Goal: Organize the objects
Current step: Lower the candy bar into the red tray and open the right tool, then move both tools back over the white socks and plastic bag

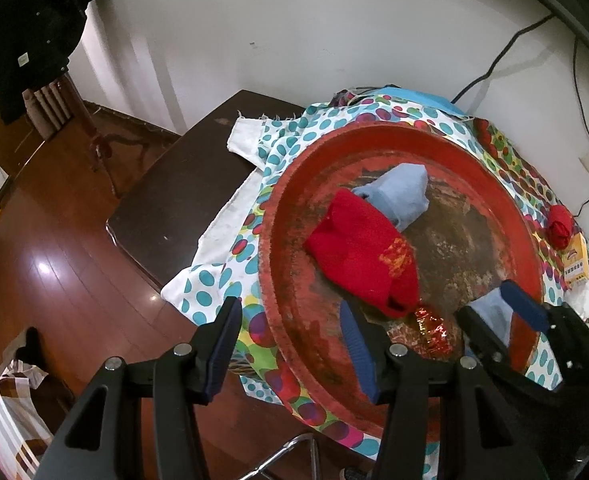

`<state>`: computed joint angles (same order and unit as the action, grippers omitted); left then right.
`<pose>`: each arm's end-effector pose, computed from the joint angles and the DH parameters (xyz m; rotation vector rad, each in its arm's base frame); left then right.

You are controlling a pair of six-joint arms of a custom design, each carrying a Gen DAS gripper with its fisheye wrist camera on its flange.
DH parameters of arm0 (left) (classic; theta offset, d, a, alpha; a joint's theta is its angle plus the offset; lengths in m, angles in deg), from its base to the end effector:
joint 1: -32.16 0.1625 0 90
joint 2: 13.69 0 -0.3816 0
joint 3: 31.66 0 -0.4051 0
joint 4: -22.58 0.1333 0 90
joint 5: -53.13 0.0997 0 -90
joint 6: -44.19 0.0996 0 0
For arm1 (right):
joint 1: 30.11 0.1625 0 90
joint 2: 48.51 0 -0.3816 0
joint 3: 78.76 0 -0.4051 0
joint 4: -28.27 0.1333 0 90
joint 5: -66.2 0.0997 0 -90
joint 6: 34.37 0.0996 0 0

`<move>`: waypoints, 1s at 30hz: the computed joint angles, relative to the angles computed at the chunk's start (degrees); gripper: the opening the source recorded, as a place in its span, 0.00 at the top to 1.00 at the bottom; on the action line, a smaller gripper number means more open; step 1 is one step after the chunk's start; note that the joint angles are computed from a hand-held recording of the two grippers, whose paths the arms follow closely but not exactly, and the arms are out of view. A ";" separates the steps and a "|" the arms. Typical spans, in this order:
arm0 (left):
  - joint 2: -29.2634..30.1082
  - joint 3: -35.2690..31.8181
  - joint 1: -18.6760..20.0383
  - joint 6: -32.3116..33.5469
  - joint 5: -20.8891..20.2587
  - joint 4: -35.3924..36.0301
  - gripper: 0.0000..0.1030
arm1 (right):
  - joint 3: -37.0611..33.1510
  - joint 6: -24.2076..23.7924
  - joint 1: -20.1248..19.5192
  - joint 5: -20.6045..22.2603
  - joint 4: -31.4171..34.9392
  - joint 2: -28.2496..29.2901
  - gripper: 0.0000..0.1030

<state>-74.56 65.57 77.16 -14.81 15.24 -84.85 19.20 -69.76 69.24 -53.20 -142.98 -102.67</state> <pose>-0.2648 -0.5645 0.1655 -0.0926 2.2651 -0.6386 0.1885 -0.6254 0.1832 0.7240 -2.3262 0.6580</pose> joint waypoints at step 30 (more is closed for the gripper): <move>17.50 -8.18 -6.42 26.68 -9.80 -14.78 0.49 | 11.76 0.25 -19.92 -1.75 -5.80 -26.84 0.49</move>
